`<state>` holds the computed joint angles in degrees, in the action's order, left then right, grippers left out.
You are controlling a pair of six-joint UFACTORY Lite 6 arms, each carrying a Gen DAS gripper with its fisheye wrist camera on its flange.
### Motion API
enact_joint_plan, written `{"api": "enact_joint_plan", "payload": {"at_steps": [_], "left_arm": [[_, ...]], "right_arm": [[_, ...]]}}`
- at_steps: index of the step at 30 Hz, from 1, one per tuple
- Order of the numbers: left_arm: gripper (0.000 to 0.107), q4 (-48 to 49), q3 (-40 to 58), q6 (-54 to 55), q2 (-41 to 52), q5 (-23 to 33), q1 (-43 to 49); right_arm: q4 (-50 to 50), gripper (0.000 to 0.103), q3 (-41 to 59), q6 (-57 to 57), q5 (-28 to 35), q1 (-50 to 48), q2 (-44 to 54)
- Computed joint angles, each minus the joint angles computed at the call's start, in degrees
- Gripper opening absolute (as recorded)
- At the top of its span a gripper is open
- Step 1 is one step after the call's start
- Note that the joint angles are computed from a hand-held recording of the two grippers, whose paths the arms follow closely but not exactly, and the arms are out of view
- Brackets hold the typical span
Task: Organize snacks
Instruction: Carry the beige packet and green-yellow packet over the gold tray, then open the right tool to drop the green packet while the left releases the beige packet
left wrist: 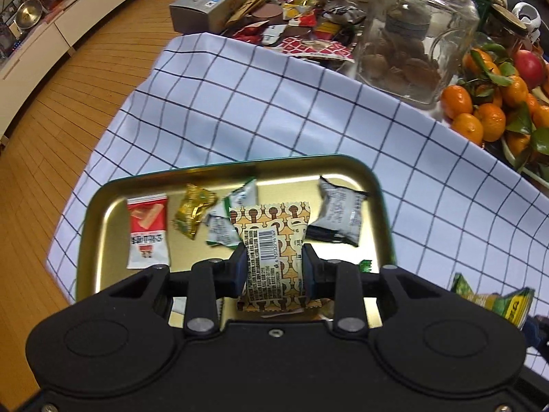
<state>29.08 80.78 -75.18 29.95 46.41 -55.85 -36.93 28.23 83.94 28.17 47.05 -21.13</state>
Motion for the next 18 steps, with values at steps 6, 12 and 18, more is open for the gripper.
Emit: {"api": "enact_joint_plan", "payload": {"at_steps": [6,12,18], "left_arm": [[0.04,-0.5,-6.3,2.2,-5.6,-0.8,1.9],[0.04,-0.8,-9.3,2.5,-9.4,0.2,3.0],[0.04,0.9,-10.9,-1.1,-12.5,3.7,0.4]], "right_arm": [[-1.6,0.033,5.6,1.6,-1.8,1.4,6.3],[-2.7,0.033,8.7,3.1,-2.2,3.1,10.0],[0.2,0.033,9.2,1.8,-2.2,5.7,10.7]]}}
